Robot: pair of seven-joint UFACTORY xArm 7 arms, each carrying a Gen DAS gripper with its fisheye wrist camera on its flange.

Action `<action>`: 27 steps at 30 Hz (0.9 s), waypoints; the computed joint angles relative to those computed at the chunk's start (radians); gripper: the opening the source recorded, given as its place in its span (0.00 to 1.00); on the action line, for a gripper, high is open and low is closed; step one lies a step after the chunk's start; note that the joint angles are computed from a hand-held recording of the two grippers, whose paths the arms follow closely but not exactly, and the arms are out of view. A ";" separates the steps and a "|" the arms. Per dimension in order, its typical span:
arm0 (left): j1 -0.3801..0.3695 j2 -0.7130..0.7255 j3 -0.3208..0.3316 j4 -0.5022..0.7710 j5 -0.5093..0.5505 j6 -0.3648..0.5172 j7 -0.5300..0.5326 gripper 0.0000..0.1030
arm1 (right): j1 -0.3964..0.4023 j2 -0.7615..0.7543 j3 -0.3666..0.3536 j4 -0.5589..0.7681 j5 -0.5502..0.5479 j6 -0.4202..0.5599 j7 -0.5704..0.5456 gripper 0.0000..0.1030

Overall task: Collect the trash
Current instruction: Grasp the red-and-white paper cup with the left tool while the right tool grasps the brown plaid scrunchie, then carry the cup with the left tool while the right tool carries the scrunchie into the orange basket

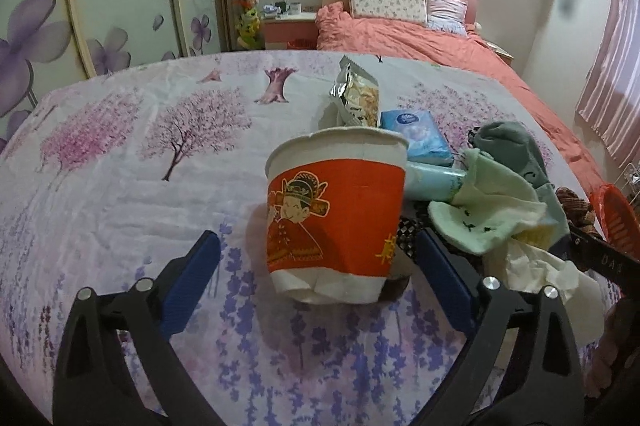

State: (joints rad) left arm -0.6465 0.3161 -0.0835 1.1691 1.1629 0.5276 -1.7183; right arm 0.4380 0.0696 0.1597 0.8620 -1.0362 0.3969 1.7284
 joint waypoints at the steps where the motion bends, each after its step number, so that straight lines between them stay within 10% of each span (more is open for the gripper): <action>1: 0.005 0.004 0.000 0.000 -0.006 -0.009 0.005 0.88 | 0.000 -0.003 0.001 -0.001 0.005 -0.001 -0.009 0.68; 13: 0.019 0.013 0.041 -0.018 -0.031 -0.117 0.031 0.67 | -0.029 -0.039 0.006 -0.042 -0.070 -0.083 0.035 0.26; 27: 0.041 -0.077 -0.005 -0.064 0.059 -0.081 -0.040 0.67 | -0.056 -0.113 0.041 -0.069 -0.174 -0.070 0.136 0.19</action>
